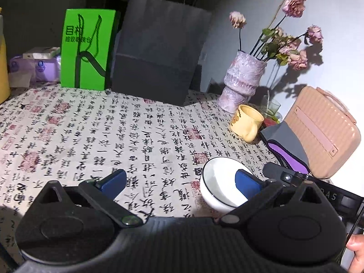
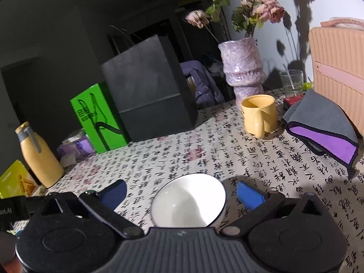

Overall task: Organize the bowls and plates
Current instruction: 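Move both open grippers to the rim of the remaining white bowl, then close both grippers on the rim of the white bowl, then lift the white bowl with both grippers and carry it toward the blue bowl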

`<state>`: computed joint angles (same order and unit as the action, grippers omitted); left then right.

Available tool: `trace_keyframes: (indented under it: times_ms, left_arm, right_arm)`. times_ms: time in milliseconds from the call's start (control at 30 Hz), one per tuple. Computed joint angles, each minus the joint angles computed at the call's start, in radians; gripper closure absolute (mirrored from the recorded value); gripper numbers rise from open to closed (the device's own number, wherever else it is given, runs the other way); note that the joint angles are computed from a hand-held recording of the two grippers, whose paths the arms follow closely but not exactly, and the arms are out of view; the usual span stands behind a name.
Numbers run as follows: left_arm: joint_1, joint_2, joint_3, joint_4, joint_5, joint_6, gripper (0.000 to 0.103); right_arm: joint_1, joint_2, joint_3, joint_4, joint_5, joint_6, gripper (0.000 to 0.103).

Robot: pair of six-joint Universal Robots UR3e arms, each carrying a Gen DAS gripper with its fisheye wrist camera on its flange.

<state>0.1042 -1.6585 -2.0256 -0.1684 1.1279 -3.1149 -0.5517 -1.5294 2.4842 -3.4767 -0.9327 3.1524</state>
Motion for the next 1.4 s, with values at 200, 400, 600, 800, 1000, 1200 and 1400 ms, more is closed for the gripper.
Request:
trace_keyframes:
  times_ms: [200,400,600,800,1000,1200,1400]
  left_arm:
    - [-0.120,-0.180,0.202,-0.057,0.133,-0.078,0.000]
    - [-0.187,-0.345,0.391,-0.165,0.216,-0.150,0.000]
    - [-0.228,-0.448,0.508,-0.224,0.258,-0.161,0.003]
    - [-0.260,-0.499,0.581,-0.285,0.278,-0.151,0.026]
    - [-0.268,-0.535,0.641,-0.374,0.245,-0.143,0.067]
    - [-0.295,-0.538,0.650,-0.373,0.250,-0.117,0.089]
    - [-0.314,-0.538,0.653,-0.363,0.282,-0.126,0.089]
  right_arm:
    - [0.036,0.166,-0.131,-0.007,-0.038,0.044,0.000]
    - [0.045,0.319,-0.192,-0.077,-0.058,0.058,0.010]
    - [0.023,0.393,-0.224,-0.063,-0.068,0.077,0.030]
    - [0.030,0.394,-0.234,0.008,-0.078,0.046,0.060]
    - [0.051,0.395,-0.265,0.088,-0.100,0.022,0.074]
    - [0.032,0.404,-0.252,0.074,-0.039,0.008,0.083]
    - [0.032,0.409,-0.249,0.059,-0.041,0.017,0.084]
